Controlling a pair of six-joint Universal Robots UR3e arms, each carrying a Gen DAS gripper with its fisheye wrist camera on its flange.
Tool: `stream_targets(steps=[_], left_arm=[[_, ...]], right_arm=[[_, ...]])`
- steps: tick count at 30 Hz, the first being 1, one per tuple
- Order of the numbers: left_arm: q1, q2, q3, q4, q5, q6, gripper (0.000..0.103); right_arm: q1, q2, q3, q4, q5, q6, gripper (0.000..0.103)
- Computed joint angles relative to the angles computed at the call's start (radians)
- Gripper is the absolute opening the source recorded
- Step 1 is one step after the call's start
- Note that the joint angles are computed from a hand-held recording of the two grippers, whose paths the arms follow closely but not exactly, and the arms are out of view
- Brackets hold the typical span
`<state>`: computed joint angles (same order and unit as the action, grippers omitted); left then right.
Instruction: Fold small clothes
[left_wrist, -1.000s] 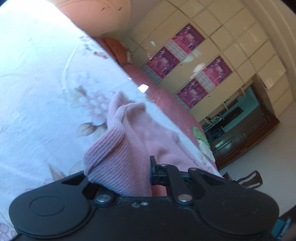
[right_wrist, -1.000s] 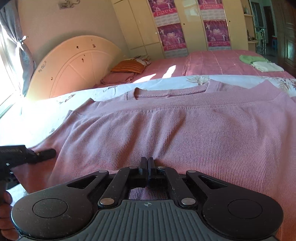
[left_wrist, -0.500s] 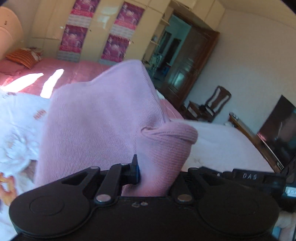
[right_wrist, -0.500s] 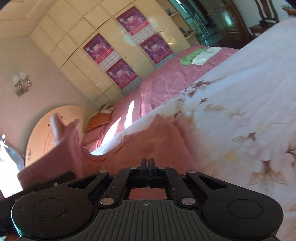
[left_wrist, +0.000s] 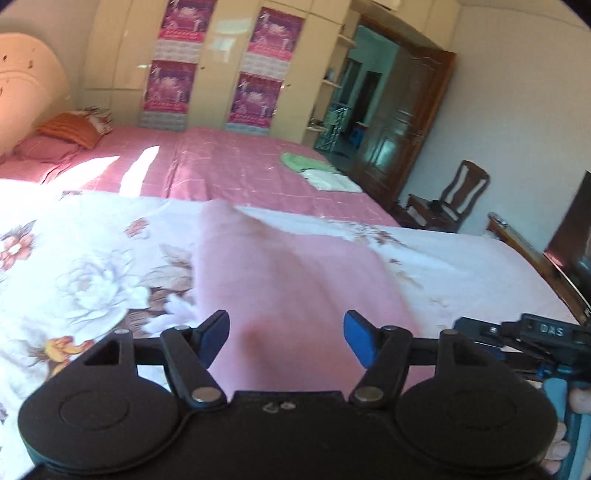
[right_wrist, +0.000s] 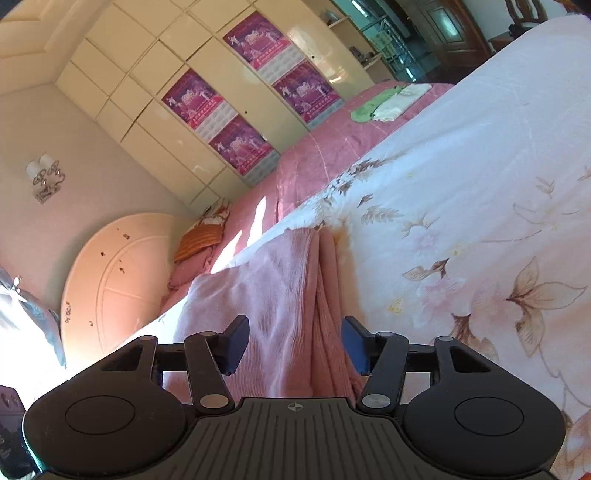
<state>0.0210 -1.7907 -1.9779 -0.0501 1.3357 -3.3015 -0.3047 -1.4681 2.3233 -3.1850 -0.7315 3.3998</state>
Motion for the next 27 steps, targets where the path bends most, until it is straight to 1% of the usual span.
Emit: stream_targets(steps=[1,3,4,6,7,8,9,11,13,16,18,19,21,22,23,25,27], left_arm=[[0.028,0.003,-0.005,-0.018,-0.01,0.014,0.066],[0.034,-0.013,0.004,-0.055,0.025,0.036,0.068],[0.054,-0.007,-0.005,-0.064,0.006,0.043,0.07],[0.072,-0.002,-0.022,-0.075,-0.012,0.05,0.071],[0.085,0.004,-0.037,-0.074,-0.019,0.062,0.072],[0.084,0.007,-0.045,-0.063,-0.019,0.057,0.071],[0.09,0.02,-0.06,-0.049,-0.024,0.055,0.071],[0.11,0.023,-0.082,0.001,-0.05,0.05,0.07],[0.126,0.012,-0.087,0.024,-0.068,0.035,0.069],[0.151,0.003,-0.075,0.005,-0.104,0.032,0.067],[0.15,-0.01,-0.057,-0.007,-0.123,0.035,0.067],[0.145,-0.022,-0.034,-0.038,-0.131,0.051,0.067],[0.102,-0.063,0.04,-0.126,-0.075,0.081,0.07],[0.095,-0.093,0.066,-0.145,-0.081,0.074,0.07],[0.09,-0.117,0.079,-0.141,-0.087,0.061,0.073],[0.079,-0.147,0.09,-0.113,-0.059,0.04,0.079],[0.101,-0.122,0.08,-0.123,-0.091,0.045,0.074]], right_arm=[[0.021,0.013,-0.017,0.021,-0.009,-0.007,0.056],[0.078,0.038,-0.067,0.065,-0.061,-0.026,0.056],[0.105,0.052,-0.089,0.069,-0.093,-0.03,0.056],[0.152,0.096,-0.135,0.068,-0.138,-0.035,0.056],[0.175,0.115,-0.162,0.079,-0.16,-0.046,0.051],[0.205,0.127,-0.189,0.101,-0.202,-0.066,0.043],[0.236,0.14,-0.218,0.12,-0.256,-0.087,0.04],[0.28,0.168,-0.25,0.122,-0.333,-0.133,0.018],[0.289,0.18,-0.265,0.127,-0.345,-0.186,0.012],[0.279,0.146,-0.257,0.132,-0.35,-0.254,0.009],[0.233,0.108,-0.22,0.103,-0.299,-0.253,0.009],[0.217,0.093,-0.208,0.099,-0.284,-0.258,0.008],[0.207,0.11,-0.214,0.113,-0.285,-0.27,0.008],[0.219,0.138,-0.234,0.137,-0.319,-0.278,0.008],[0.221,0.166,-0.242,0.141,-0.334,-0.274,0.008],[0.192,0.178,-0.231,0.142,-0.286,-0.237,0.008],[0.188,0.14,-0.235,0.176,-0.287,-0.255,0.009]])
